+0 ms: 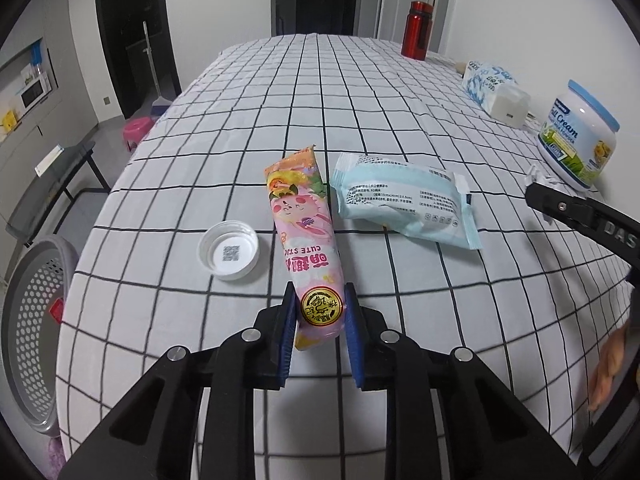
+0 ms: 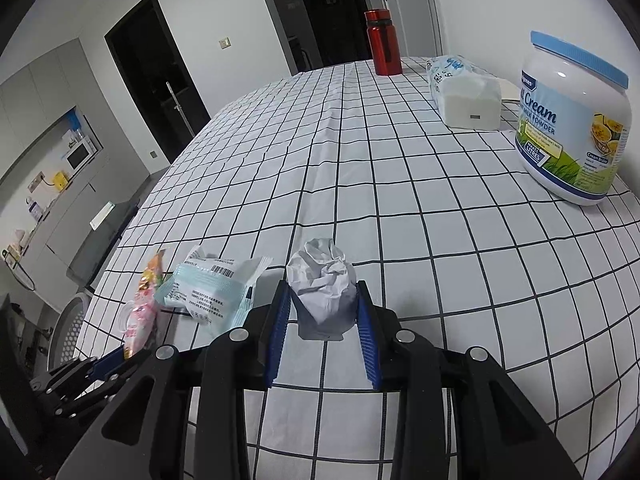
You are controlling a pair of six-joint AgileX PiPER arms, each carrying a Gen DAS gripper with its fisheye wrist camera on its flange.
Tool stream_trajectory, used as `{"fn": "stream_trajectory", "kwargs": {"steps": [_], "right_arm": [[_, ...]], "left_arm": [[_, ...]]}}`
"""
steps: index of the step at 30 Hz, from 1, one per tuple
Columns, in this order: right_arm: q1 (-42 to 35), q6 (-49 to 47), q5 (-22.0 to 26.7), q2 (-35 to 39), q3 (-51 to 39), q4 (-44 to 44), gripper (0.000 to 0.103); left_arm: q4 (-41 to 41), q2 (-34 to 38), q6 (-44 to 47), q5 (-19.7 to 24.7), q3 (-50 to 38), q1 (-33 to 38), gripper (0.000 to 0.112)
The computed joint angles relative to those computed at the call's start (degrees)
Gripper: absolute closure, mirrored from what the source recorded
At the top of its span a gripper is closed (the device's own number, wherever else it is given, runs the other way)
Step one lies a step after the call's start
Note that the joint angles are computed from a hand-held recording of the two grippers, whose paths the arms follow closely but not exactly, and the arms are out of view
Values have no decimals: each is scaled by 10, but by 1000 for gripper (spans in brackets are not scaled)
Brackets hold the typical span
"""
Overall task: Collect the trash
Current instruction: 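Carry the paper ball and pink snack stick over the grey basket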
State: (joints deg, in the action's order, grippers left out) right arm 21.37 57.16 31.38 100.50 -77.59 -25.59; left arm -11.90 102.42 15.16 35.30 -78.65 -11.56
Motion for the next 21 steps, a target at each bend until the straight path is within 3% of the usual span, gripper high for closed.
{"fn": "stream_trajectory", "kwargs": {"steps": [4, 11, 21], "right_arm": [[-1, -7, -3, 0, 0, 15, 71], [34, 70, 37, -15, 4, -57, 71], [146, 207, 100, -40, 23, -138, 71]], "left_arm": [[-28, -32, 37, 1, 24, 20, 90], [-86, -80, 110, 8, 50, 70, 90], [-183, -114, 234, 39, 73, 165, 90]]}}
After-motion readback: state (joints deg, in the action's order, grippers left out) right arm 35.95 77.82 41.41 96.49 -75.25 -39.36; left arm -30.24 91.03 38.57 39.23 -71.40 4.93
